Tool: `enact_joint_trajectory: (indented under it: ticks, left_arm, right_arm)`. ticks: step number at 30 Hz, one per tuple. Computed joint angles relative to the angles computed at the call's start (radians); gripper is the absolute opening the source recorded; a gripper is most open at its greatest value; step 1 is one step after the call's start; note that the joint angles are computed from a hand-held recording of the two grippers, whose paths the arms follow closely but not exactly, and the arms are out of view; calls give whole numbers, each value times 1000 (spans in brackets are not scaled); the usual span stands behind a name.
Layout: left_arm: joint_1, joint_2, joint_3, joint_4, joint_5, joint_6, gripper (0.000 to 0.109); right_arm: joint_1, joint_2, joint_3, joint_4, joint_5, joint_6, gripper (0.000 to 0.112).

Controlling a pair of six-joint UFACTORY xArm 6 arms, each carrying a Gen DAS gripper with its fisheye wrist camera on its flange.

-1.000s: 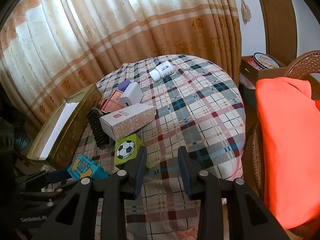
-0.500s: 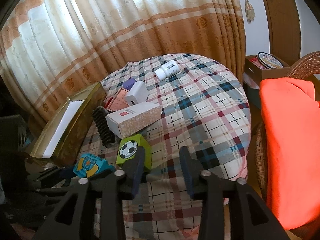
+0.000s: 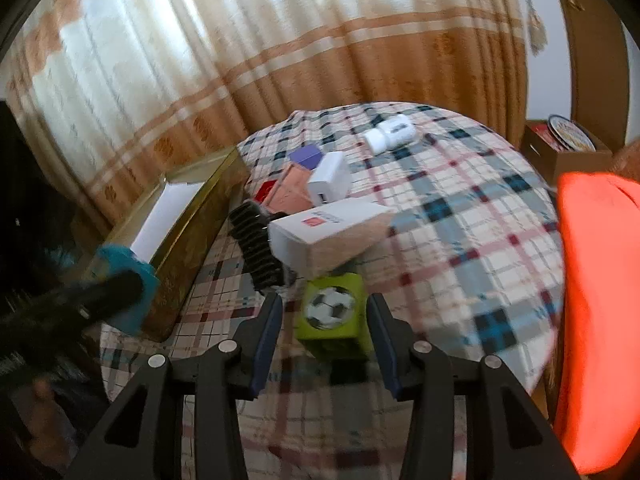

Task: Organize rigid objects
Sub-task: 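Lift and carry the teal brick and green block toward the tin tray with both grippers, then lower both held blocks into the tray and open both grippers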

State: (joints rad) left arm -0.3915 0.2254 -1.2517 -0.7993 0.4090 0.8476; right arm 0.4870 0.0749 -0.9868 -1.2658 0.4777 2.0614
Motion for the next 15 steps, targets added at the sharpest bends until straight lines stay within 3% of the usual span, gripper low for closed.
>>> enact_joint_trajectory:
  ticks: [5,7,9,15]
  left_arm:
    - [19,17,-20,16,-13,-21,66]
    - [25,23,-23,29,-15,-33,66]
    - [29,27,-26,37,-18,-43,66]
    - [41,33,-33,37,-46,-35,66]
  right_arm:
    - [-4,70,-63,163,25,-152,47]
    - [9,79,-77,181,68,-181,46]
    - [16,83,-83,204,92,-211,37]
    - [29,52,-69,238,116,-233,35]
